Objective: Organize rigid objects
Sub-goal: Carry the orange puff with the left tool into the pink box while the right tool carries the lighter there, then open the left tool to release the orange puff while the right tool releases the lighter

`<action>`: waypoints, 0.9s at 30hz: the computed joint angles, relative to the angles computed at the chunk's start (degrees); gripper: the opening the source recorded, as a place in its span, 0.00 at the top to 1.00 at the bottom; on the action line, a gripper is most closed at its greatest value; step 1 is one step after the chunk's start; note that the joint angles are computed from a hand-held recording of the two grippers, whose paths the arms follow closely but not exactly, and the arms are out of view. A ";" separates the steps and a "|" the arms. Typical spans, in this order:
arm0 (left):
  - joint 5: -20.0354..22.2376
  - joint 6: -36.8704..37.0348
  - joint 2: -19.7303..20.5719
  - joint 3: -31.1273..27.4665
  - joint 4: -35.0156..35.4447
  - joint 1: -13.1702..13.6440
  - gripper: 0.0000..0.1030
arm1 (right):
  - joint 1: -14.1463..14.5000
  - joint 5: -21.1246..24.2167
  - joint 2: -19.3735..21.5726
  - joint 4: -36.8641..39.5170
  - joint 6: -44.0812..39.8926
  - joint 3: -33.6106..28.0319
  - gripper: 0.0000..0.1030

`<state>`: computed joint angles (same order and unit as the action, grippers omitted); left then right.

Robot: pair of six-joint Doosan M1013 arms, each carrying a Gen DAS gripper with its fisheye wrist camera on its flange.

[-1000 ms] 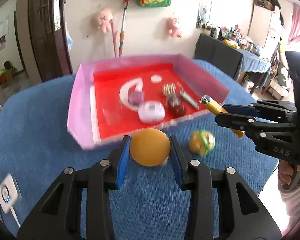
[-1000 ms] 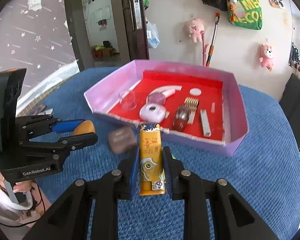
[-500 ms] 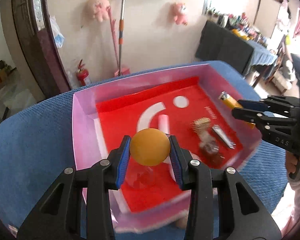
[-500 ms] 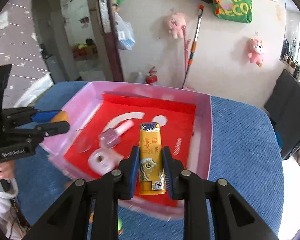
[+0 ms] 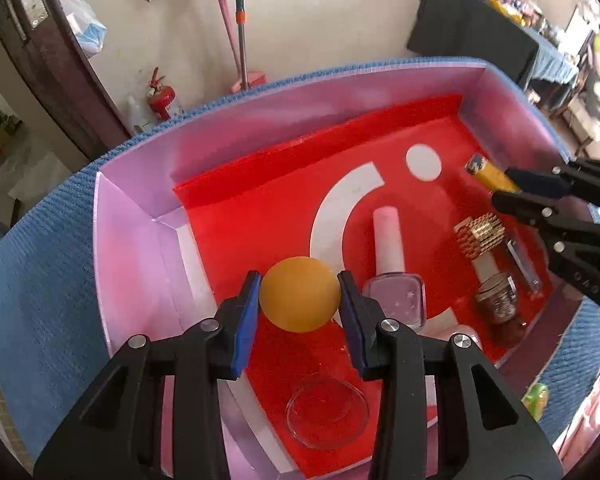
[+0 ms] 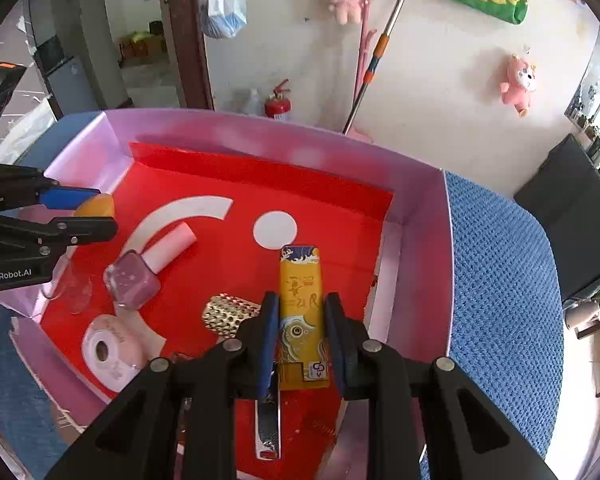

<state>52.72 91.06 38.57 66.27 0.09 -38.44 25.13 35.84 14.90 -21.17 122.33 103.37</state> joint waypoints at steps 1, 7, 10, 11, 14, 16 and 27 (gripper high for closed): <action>0.81 0.41 0.26 -0.29 0.10 -0.08 0.65 | -0.03 0.38 0.16 0.19 -0.49 -0.17 0.76; 2.73 0.25 0.97 -0.84 2.12 -0.79 0.65 | 0.23 4.19 1.51 0.43 -2.24 -2.00 0.76; 3.10 -0.08 0.92 -0.85 2.10 -0.88 0.65 | 0.34 5.49 2.03 0.49 -2.94 -2.55 0.76; 3.10 -0.29 0.87 -0.76 2.11 -0.91 0.65 | 0.38 5.89 2.23 0.39 -3.15 -2.72 0.76; 3.62 -0.91 0.85 -0.76 1.99 -0.96 0.65 | 0.69 6.77 2.75 -0.73 -3.00 -3.10 0.76; 3.63 -1.15 0.77 -0.67 1.46 -0.88 0.65 | 1.03 7.72 3.21 -1.95 -2.91 -3.42 0.76; 3.43 -1.29 0.66 -0.62 1.23 -0.80 0.64 | 1.39 8.60 3.56 -2.78 -2.68 -3.74 0.76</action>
<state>56.15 89.78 39.23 65.66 1.31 -39.25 26.52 44.43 18.46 -23.95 119.64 99.63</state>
